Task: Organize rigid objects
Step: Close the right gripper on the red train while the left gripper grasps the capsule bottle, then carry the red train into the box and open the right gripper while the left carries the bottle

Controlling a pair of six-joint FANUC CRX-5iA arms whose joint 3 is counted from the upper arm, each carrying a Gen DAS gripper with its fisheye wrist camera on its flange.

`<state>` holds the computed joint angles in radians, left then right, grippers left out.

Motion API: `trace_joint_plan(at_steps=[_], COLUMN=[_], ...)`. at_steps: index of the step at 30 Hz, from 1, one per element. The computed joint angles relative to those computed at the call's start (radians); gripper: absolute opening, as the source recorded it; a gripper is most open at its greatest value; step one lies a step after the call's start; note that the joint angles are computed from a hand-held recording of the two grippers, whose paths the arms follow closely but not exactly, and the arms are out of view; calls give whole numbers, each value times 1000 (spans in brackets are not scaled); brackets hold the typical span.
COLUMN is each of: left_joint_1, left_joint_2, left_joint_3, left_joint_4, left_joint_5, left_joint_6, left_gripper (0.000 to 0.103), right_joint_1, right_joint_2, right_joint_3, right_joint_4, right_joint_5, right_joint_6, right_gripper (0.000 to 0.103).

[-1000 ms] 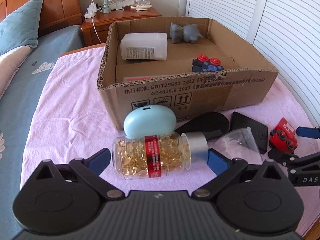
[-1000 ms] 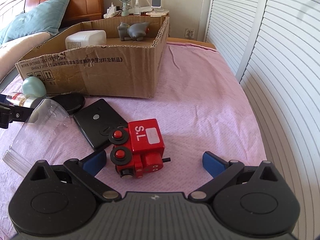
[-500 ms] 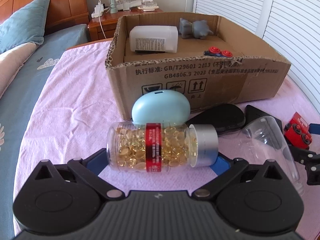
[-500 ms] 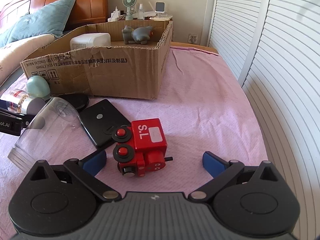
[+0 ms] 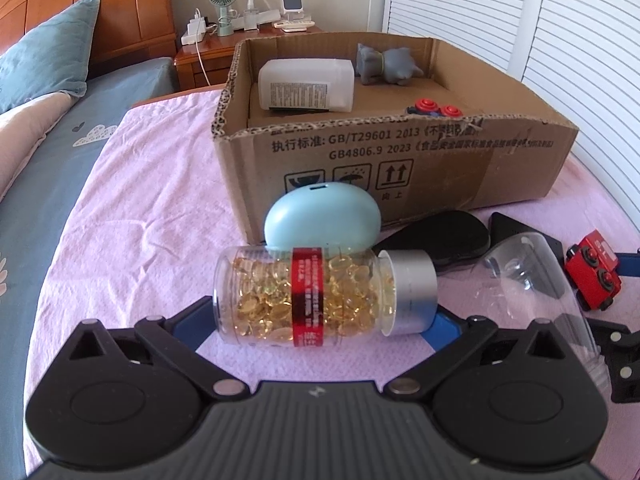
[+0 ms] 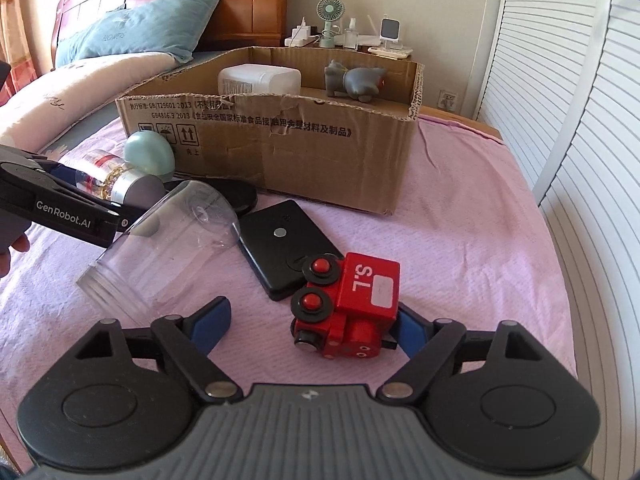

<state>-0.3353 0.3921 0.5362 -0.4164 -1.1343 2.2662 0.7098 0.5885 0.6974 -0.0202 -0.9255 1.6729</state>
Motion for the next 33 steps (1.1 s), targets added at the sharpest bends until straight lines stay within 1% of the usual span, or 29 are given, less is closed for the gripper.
trace_joint_plan(at_steps=[4, 9, 14, 16, 18, 20, 22, 25, 29, 33], left_joint_1=[-2, -3, -2, -14, -26, -26, -26, -25, -17, 14], left_joint_2=[2, 3, -28, -18, -10, -5, -4, 1, 1, -21], left_joint_3=[4, 8, -32, -11, 5, 12, 12, 20, 25, -11], left_joint_4=[-4, -5, -10, -41, -74, -73, -71, -67, -43, 37], left_joint_5=[-3, -6, 56, 33, 19, 14, 20, 13, 4, 42], left_joint_6=[6, 14, 34, 42, 44, 40, 42, 52, 42, -31], left_gripper=[103, 102, 102, 102, 100, 100, 96, 94, 93, 93], right_joint_1=[3, 6, 1, 1, 2, 5, 10, 17, 24, 20], right_joint_2=[-5, -18, -23, -26, -25, -26, -26, -26, -27, -21], right_joint_3=[-24, -63, -71, -79, -81, -86, -89, -97, -103, -79], right_joint_4=[39, 69, 64, 72, 86, 96, 110, 134, 165, 151], right_joint_5=[39, 85, 97, 106, 106, 109, 110, 116, 114, 89], right_joint_6=[-48, -92, -112, -125, -136, -144, -147, -164, -180, -170], right_gripper=[71, 65, 60, 56, 55, 55, 55, 55, 55, 55])
